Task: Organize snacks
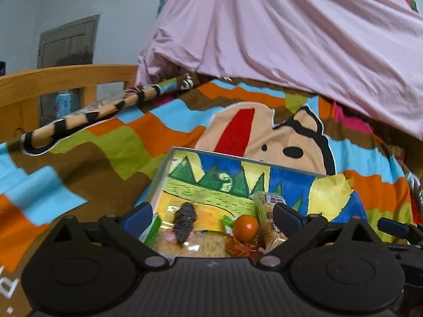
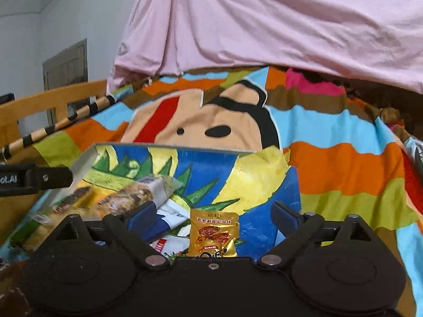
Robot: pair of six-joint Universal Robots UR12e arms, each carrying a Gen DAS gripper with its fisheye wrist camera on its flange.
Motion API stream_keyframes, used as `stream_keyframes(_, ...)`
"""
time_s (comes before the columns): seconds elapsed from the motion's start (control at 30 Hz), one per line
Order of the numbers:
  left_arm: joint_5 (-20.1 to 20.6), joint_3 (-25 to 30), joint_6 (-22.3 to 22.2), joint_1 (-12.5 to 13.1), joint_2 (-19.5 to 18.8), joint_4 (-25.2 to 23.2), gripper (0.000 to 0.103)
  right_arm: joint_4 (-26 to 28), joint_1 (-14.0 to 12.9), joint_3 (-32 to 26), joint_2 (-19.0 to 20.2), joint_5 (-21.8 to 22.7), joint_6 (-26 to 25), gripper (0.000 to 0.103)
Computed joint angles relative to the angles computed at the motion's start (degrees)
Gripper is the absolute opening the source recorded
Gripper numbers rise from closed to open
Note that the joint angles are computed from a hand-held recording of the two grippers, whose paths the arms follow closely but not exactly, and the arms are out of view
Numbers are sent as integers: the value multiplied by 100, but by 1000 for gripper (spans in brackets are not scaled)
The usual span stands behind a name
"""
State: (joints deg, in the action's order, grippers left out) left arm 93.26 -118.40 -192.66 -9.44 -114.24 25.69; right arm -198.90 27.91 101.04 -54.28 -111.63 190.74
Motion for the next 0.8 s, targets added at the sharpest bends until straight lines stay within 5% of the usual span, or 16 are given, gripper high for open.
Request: stream_keyframes(0.8,537,-1491,-45,32,1134,951,103,-925,674,950,-848,-655,-129,102)
